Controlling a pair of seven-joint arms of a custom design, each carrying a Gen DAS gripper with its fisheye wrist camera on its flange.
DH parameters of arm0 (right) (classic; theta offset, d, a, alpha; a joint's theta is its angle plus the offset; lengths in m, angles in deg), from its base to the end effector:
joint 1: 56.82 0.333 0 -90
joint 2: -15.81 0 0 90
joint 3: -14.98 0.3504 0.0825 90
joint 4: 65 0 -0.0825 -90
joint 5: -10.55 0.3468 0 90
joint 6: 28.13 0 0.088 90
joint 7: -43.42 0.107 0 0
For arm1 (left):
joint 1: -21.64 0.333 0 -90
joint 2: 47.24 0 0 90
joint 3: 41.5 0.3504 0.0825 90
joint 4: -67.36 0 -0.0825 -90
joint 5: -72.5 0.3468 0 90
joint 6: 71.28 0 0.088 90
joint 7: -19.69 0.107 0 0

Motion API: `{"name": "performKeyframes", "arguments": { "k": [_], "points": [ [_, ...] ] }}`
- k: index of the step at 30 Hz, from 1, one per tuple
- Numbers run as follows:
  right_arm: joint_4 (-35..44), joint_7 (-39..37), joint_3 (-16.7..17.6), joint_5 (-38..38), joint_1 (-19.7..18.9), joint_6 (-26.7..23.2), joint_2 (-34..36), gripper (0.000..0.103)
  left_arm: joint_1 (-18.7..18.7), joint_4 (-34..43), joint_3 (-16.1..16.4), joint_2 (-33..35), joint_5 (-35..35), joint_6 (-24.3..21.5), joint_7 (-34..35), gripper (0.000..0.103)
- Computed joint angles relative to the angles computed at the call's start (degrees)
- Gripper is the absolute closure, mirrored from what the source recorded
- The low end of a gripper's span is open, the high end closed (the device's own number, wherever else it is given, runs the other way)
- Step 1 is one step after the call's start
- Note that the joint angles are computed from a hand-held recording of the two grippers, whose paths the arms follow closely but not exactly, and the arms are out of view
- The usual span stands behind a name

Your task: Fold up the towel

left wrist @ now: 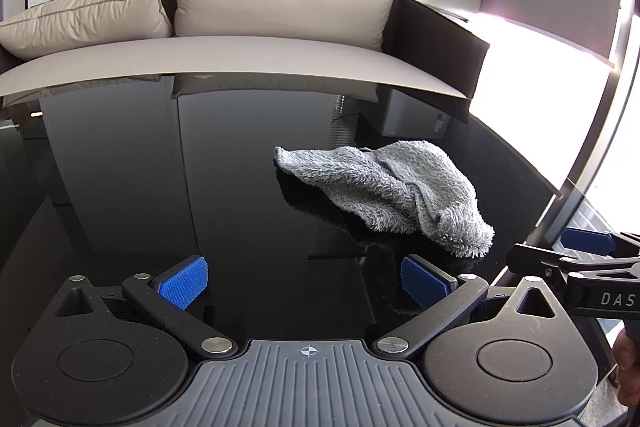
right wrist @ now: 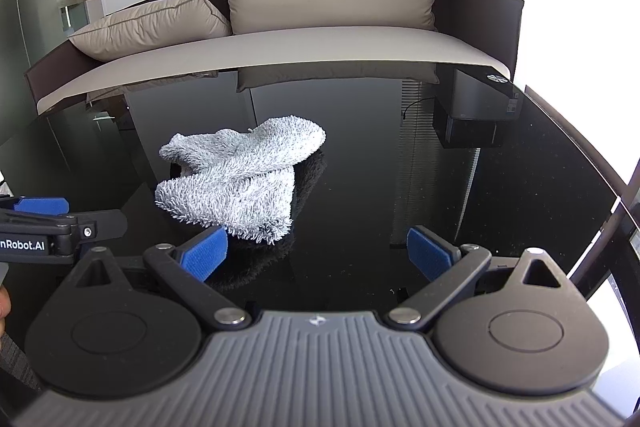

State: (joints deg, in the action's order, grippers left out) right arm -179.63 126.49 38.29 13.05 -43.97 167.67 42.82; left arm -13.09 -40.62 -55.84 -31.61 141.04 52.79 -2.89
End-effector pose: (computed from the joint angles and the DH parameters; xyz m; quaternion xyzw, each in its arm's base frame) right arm 0.5495 0.3444 0.4151 -0.7721 0.4236 -0.1721 0.4414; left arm 0.4368 -0.4283 0.4417 -0.7501 0.4925 -0.2705 0.3489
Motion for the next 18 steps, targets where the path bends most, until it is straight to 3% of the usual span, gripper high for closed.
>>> {"name": "performKeyframes", "arguments": {
  "k": [18],
  "points": [
    [-0.7,1.4,-0.3,-1.2,0.1,1.3,-0.1,0.004,0.8,-1.3,-0.1,-0.7,0.2,1.7,-0.8,0.001]
  ]
}}
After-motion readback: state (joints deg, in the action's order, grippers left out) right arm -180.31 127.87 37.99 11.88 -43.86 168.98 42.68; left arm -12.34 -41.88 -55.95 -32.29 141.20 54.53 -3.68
